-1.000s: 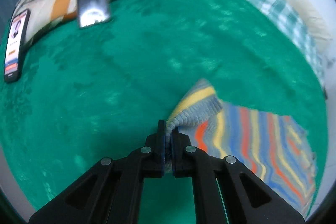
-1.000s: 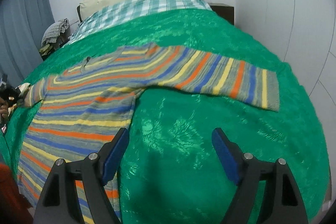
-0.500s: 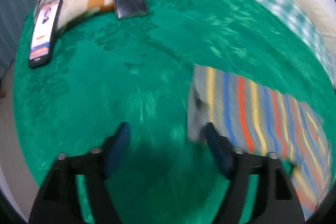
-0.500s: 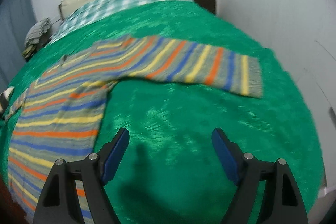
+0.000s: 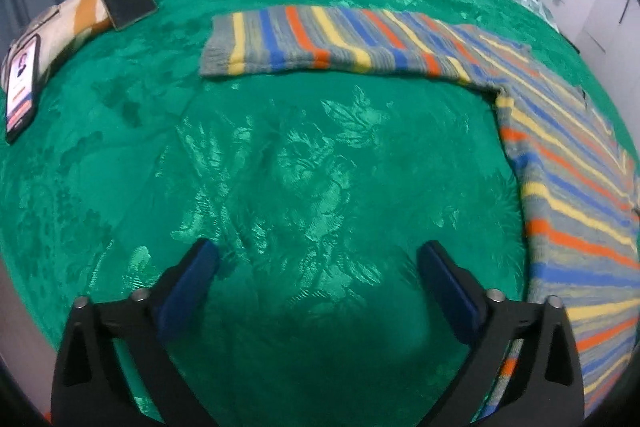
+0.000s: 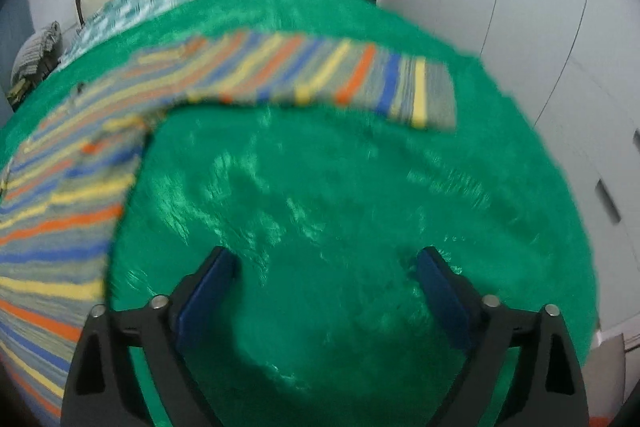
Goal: Fold small clothes
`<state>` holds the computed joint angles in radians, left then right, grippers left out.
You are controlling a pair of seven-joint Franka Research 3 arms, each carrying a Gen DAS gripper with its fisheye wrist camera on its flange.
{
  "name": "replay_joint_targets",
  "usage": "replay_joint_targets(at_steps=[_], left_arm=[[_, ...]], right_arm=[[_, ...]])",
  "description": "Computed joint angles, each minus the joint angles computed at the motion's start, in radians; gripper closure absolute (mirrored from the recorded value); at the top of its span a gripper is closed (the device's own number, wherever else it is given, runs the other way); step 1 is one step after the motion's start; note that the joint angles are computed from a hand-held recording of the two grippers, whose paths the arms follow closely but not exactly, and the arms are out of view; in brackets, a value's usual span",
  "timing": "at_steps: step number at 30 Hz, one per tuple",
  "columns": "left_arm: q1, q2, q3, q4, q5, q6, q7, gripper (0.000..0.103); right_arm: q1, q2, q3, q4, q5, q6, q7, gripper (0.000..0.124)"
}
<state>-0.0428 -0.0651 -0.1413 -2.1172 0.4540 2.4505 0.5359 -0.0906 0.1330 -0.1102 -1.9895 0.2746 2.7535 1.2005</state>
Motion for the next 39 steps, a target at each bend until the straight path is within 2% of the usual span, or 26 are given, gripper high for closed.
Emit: replay_joint_targets(at_steps=[4,10,16,36,39], left_arm=[[-0.001,0.010,-0.007,0.001,0.067,0.002,-0.049,0.000],[-0.008,-0.002,-0.012,-0.018,0.107,-0.005,-0.067,0.000],[-0.023,0.017,-0.018,0.011,0.141,-0.071,-0.057,0.000],[-0.036,0.031,-0.017,0.028,0.157,-0.103,-0.044,0.000],[-0.036,0.026,-0.015,0.023,0.151,-0.098,-0.040,0.000]], right_arm=[[0.008,-0.002,-0.001,-0.032,-0.016,0.061,0.005,0.021],[0.009,-0.010,0.000,-0.049,-0.014,0.078,0.002,0.021],[0.010,-0.005,-0.003,-0.039,-0.028,0.070,0.010,0.021],[0.017,0.001,-0.008,-0.041,-0.075,0.087,0.042,0.021],[0.028,0.004,-0.017,-0.039,-0.117,0.088,0.074,0.021]])
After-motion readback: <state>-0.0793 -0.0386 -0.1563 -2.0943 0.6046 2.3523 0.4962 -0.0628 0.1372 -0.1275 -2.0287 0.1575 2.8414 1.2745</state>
